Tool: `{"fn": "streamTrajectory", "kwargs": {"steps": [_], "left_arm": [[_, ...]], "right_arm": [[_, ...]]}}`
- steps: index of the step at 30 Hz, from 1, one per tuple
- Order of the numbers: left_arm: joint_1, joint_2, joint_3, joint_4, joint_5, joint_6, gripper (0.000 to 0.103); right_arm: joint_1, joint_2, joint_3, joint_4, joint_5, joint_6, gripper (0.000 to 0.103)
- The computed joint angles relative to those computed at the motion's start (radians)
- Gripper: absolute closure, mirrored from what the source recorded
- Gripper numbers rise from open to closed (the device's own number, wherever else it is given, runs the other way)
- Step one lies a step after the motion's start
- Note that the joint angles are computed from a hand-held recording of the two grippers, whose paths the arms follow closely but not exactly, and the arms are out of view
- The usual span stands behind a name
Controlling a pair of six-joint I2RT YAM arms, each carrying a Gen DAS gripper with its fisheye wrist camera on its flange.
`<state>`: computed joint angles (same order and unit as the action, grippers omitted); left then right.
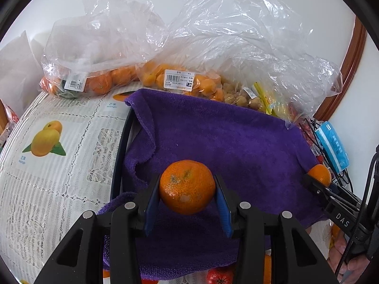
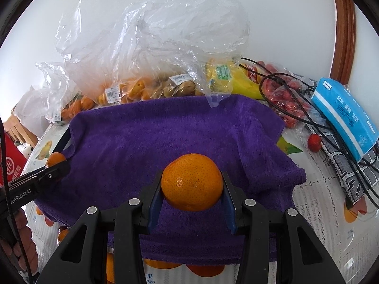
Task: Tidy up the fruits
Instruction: 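Lift and carry both held oranges over the purple towel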
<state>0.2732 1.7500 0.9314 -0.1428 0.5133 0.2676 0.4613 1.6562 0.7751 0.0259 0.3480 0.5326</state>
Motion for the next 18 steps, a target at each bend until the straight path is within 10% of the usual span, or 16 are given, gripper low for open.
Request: {"fn": "streamTrajectory", "kwargs": {"steps": [18], "left_arm": [[-0.021, 0.004, -0.018, 0.02, -0.031, 0.017, 0.062]], "right_arm": [[0.003, 0.044, 0.045, -0.054, -0.001, -0.005, 0.058]]}}
